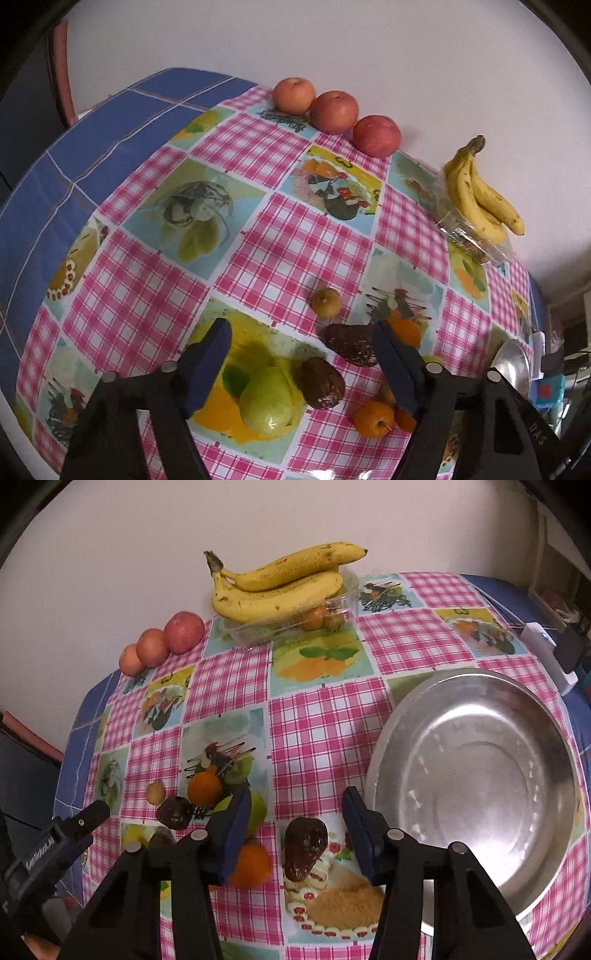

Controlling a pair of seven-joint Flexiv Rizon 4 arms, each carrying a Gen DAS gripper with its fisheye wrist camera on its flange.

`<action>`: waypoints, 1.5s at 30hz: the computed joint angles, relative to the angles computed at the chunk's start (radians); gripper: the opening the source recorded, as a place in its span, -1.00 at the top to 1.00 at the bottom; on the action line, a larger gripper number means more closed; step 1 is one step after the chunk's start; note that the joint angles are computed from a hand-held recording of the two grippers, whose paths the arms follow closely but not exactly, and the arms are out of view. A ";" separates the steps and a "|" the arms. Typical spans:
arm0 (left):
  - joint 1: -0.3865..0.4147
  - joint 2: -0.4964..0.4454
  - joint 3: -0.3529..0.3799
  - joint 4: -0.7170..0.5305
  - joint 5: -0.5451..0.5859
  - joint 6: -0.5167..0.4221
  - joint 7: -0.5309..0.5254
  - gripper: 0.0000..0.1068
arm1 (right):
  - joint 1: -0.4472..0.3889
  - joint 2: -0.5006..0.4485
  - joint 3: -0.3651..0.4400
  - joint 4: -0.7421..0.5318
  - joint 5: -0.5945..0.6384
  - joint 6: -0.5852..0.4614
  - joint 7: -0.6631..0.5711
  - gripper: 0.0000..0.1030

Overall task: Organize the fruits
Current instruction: 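Grasp a dark brown date with the right tool while the left tool grasps a dark brown fruit, then carry both held dark fruits over the steel plate with both tools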

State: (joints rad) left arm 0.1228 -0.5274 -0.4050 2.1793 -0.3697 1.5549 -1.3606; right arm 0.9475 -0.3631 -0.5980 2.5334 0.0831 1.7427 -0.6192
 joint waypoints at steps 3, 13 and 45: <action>-0.012 0.003 0.020 -0.001 0.005 -0.015 0.002 -0.32 | -0.084 -0.005 0.085 -0.022 -0.020 -0.010 -0.014 0.05; -0.055 -0.010 0.043 -0.003 -0.031 -0.108 0.038 -0.32 | -0.215 -0.005 0.223 -0.025 -0.116 -0.070 0.021 0.13; -0.249 -0.021 0.227 -0.065 0.065 -0.173 0.054 0.34 | -0.244 -0.013 0.260 -0.018 -0.108 -0.027 0.016 0.35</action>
State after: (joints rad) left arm -0.1260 -0.5483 -0.1781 2.1139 -0.3047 1.3817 -1.3068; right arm 0.7033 -0.3760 -0.3379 2.5152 -0.0249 1.7158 -0.6033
